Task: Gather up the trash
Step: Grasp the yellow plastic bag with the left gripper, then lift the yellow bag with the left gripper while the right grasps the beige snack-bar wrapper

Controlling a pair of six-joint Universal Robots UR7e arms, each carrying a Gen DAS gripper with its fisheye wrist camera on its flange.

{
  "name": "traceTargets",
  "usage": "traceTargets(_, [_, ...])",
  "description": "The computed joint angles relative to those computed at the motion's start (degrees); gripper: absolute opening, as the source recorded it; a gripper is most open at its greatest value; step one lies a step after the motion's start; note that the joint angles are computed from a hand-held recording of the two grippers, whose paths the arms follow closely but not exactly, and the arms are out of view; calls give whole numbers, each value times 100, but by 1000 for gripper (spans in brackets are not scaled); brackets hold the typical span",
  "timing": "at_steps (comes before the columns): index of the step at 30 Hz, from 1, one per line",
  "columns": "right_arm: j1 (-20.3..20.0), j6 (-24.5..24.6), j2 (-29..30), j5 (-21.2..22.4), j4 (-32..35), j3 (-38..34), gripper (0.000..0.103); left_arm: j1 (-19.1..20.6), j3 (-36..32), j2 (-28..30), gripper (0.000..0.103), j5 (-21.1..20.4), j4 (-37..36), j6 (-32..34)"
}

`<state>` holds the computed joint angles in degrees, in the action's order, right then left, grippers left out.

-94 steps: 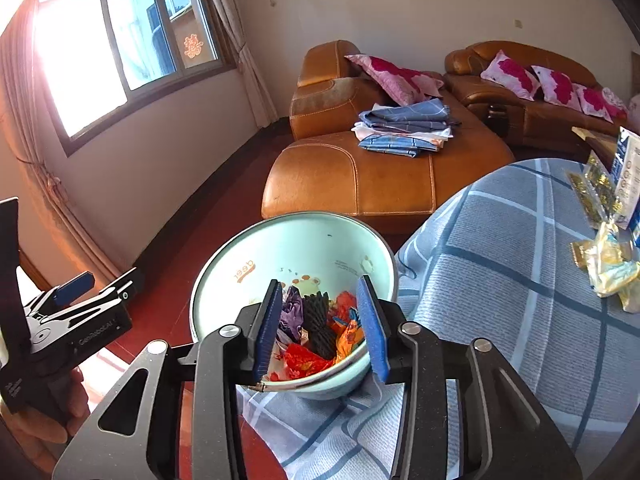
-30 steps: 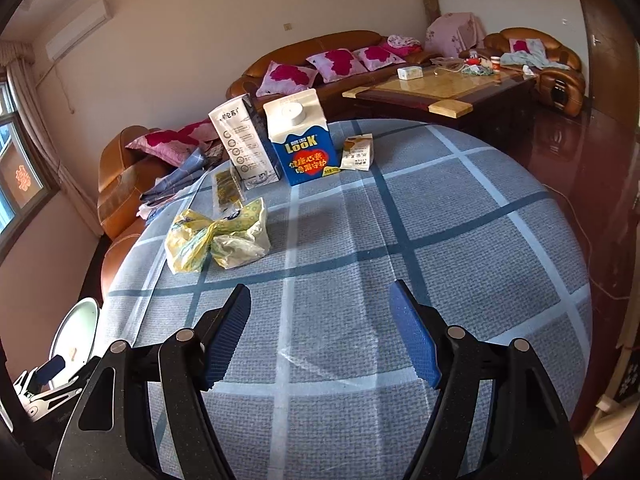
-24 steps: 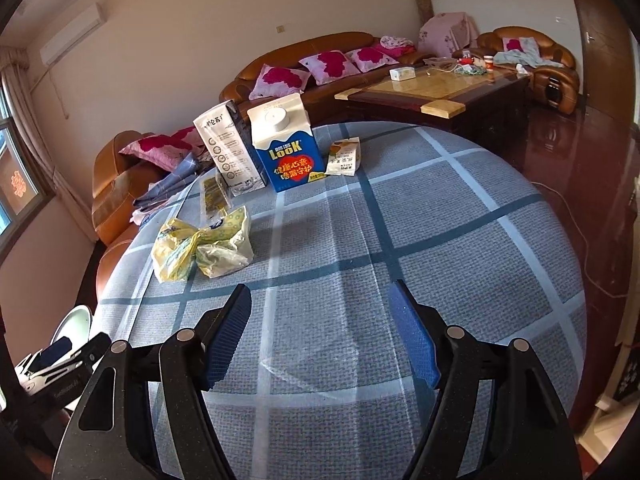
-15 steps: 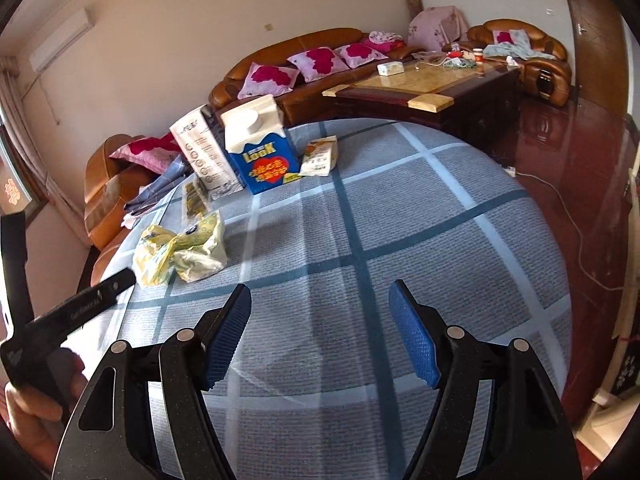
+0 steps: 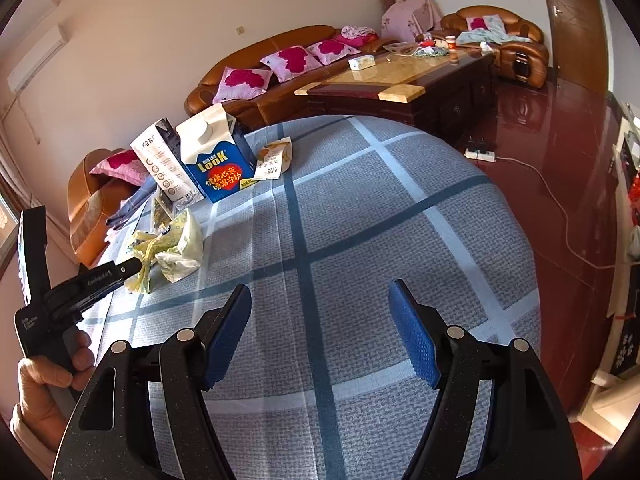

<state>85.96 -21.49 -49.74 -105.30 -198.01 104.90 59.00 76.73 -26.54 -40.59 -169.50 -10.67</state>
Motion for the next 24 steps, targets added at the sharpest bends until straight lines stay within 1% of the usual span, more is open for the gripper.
traceTargets(2, [18, -6, 12, 1, 33, -10, 71, -15, 259, -144, 11, -87, -148, 14])
traceTargets(6, [72, -50, 33, -16, -18, 19, 71, -132, 796, -390, 11, 62, -482, 120])
traceTargets(8, [102, -58, 45, -22, -24, 11, 71, -177, 1139, -570, 11, 45, -716, 142])
traceTargets(12, [207, -141, 116, -37, -73, -17, 71, -304, 1817, -925, 11, 389, -1183, 174])
traceTargets(16, [313, -238, 281, 16, 64, -221, 71, -399, 2403, -1282, 11, 762, -1780, 119])
traceTargets(18, [388, -271, 414, 81, 284, -437, 71, -429, 2602, -1424, 11, 924, -2015, 79])
traceTargets(21, [521, -291, 700, 95, 649, -877, 71, -429, 2701, -1503, 11, 1129, -2289, 259])
traceTargets(22, [572, -311, 814, 86, 796, -1056, 70, -411, 2718, -1533, 11, 1162, -2260, 241])
traceTargets(24, [645, -304, 1017, 122, 1123, -1409, 67, -342, 2725, -1597, 11, 1061, -2064, 76])
